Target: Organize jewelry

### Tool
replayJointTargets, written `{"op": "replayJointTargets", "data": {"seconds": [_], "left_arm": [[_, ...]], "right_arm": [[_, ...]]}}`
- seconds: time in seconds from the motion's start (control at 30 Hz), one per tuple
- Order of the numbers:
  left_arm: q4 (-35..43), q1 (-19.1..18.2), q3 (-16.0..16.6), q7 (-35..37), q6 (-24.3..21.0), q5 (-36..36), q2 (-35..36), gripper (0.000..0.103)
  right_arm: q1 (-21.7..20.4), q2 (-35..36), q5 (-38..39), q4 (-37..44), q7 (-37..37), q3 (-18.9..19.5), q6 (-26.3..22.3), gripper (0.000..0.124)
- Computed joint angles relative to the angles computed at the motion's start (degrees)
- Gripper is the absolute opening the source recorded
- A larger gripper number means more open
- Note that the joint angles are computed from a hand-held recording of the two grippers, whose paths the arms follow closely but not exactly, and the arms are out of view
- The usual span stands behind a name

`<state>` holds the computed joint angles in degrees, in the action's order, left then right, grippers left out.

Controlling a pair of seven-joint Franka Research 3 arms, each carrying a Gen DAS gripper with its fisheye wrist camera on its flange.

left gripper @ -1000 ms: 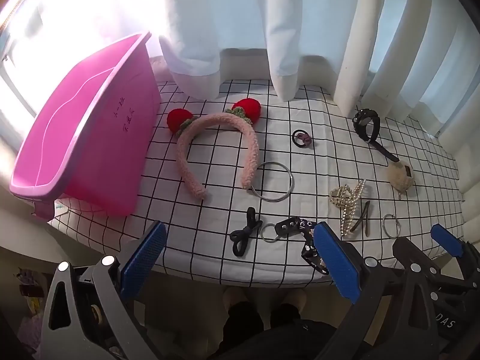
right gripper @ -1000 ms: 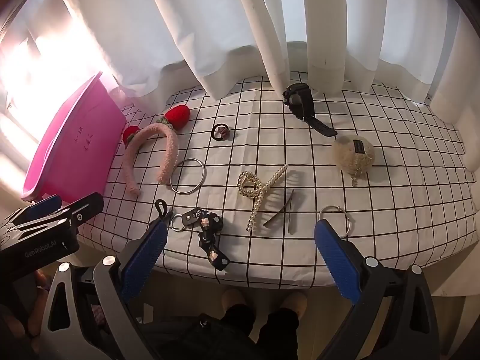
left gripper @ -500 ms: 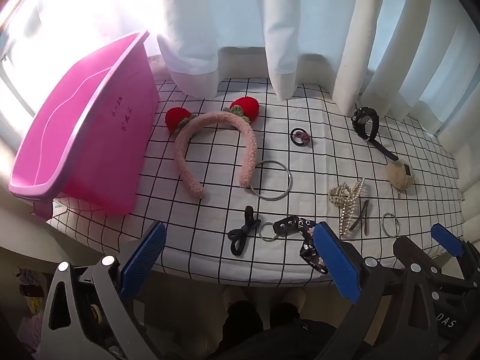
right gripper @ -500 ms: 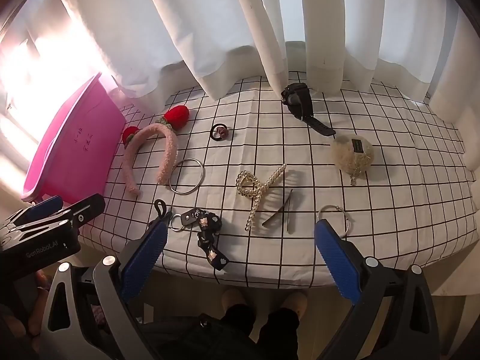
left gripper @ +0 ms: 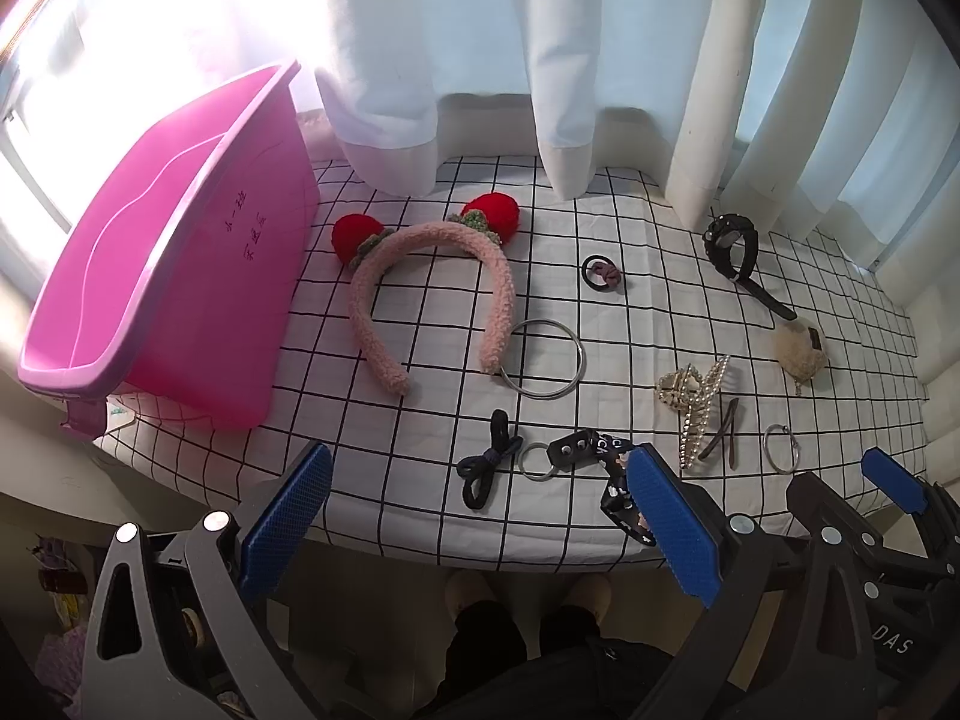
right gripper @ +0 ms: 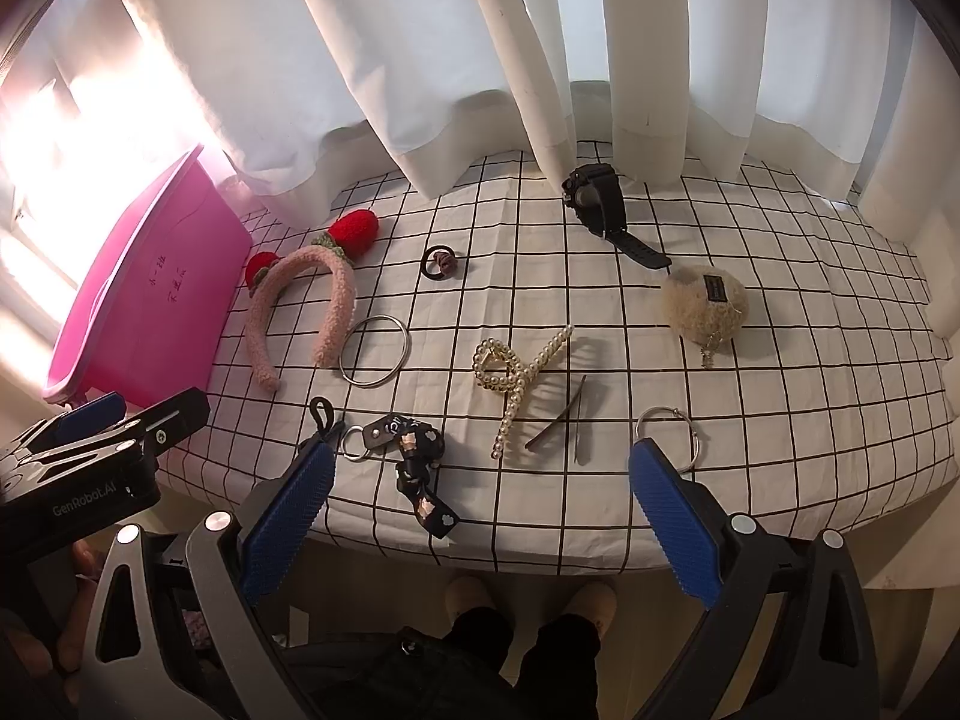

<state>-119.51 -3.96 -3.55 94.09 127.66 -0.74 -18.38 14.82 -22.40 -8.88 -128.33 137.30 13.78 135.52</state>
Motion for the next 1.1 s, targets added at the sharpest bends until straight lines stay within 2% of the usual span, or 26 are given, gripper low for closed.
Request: {"op": "replayJointTargets", "data": {"seconds": [0.9, 1.1], "left_arm": [[-0.7, -0.2, 0.3, 0.7, -0.3, -0.4, -1.2, 0.097], [-1.1, -0.1, 0.9, 2.0, -0.7, -1.1, -1.4, 0.097]], "right_arm": [[0.0, -1.2, -0.4, -0.7, 1.9, 0.8, -0.4, 0.094], [0.0, -1.9, -0.2, -2.2, 3.5, 1.1, 1.0, 0.094]]}}
